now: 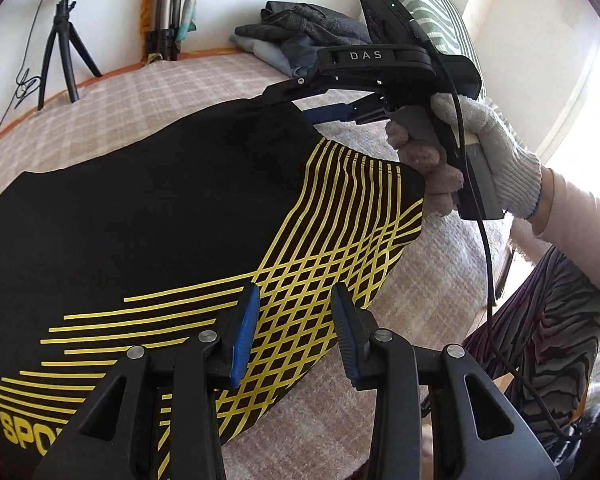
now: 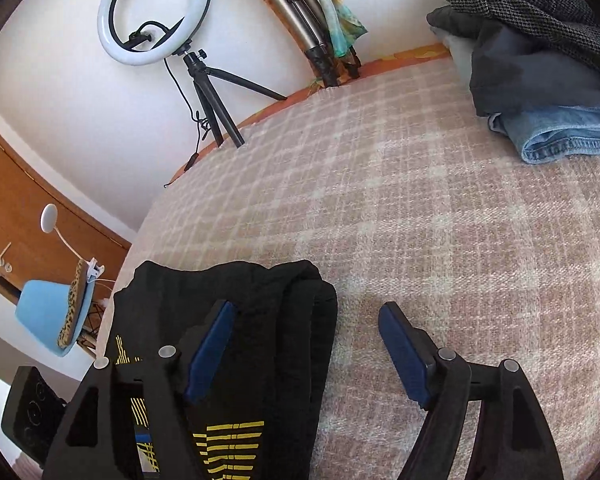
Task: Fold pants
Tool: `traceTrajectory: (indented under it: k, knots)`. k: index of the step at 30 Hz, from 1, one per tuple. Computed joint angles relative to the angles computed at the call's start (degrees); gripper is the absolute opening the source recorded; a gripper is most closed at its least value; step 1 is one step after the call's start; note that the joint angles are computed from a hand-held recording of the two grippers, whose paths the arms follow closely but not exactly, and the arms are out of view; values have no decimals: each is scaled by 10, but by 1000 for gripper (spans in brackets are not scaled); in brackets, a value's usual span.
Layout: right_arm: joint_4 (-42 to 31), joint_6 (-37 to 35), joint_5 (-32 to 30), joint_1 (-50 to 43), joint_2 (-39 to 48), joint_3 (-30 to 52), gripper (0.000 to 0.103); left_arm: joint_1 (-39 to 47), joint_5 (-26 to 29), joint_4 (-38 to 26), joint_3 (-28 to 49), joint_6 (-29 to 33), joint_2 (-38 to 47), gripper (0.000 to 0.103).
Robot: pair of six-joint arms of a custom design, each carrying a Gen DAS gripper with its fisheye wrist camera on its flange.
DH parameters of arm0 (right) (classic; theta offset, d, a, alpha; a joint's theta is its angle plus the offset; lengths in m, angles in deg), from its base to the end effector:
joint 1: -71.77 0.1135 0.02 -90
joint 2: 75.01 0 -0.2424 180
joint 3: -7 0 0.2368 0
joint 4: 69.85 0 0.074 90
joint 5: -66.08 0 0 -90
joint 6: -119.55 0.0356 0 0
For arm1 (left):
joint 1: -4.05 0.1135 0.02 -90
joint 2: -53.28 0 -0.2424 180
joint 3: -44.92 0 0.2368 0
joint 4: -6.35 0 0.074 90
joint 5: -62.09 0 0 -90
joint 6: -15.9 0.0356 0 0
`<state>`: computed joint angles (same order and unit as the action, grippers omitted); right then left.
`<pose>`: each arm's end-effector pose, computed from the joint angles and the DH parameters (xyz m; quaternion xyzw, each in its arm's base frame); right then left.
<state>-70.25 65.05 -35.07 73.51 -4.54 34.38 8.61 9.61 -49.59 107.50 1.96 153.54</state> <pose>0.1906 0.0127 0.1052 0.2288 0.8862 0.2101 0.3439 0.2451 -0.0022 0.1052 0.5447 0.7740 -0.2645 0.1851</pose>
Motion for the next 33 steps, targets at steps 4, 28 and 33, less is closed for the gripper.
traceTrajectory:
  k: [4,28,33]
  knots:
    - [34,14,-20,13,56,16,34,16,1,-4,-14,22,-10,35]
    - [-185,-70,213,199,60,246,51,135,43,-52,367,-230,196,35]
    - [-110,-55,125,203,209,333,51,108,36,-43,442,-279,234,35]
